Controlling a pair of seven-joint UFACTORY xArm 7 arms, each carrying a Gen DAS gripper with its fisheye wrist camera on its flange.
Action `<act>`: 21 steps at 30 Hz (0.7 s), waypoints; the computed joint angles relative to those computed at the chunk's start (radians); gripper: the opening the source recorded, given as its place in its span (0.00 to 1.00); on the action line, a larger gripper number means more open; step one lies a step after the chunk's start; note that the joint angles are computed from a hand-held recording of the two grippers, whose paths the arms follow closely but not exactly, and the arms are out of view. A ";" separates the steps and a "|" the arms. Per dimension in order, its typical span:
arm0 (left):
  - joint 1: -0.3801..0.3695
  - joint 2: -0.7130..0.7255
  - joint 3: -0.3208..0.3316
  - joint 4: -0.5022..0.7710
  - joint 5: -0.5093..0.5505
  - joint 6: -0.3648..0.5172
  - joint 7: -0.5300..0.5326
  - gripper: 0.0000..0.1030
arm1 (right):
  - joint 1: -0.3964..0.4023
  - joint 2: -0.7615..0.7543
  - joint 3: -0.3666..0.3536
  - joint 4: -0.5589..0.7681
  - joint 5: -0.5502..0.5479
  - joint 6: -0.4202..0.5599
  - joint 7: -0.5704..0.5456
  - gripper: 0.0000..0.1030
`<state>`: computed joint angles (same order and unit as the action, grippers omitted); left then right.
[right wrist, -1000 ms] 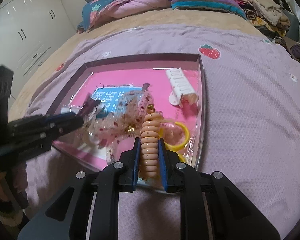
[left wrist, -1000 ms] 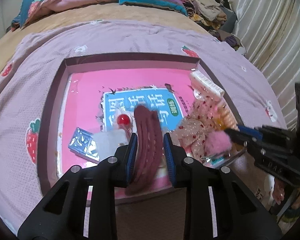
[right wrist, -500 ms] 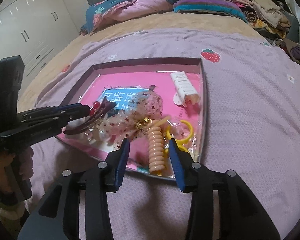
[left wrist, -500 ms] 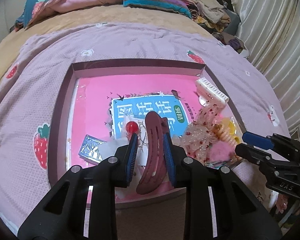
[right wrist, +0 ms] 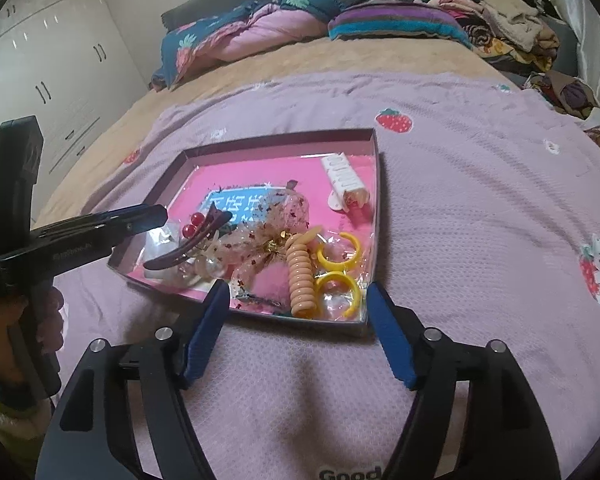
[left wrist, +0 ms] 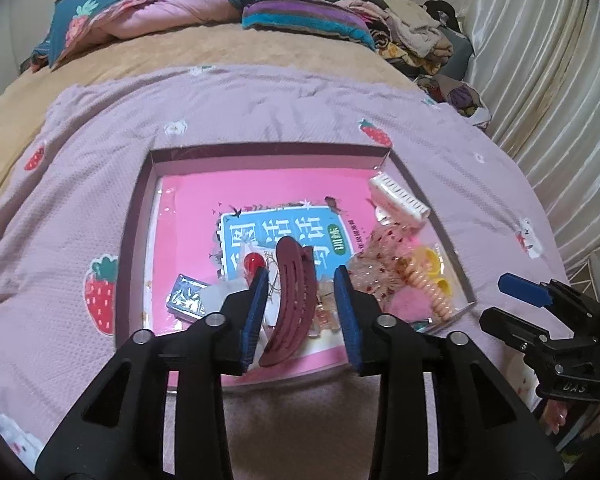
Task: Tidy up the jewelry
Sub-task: 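Open both tools to release the maroon clip and spiral tie in the tray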
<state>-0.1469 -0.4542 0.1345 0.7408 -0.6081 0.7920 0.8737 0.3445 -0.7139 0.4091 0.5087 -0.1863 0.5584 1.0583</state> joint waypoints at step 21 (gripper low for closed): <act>0.040 -0.375 0.106 -0.093 0.081 0.132 -0.032 0.91 | 0.013 -0.216 0.193 0.105 -0.052 0.215 0.154 0.94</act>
<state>-0.1067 -0.8294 0.2407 0.6483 -0.5273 0.9239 0.8416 0.3578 -0.9294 0.6020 0.6139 -0.2385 0.7733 1.2128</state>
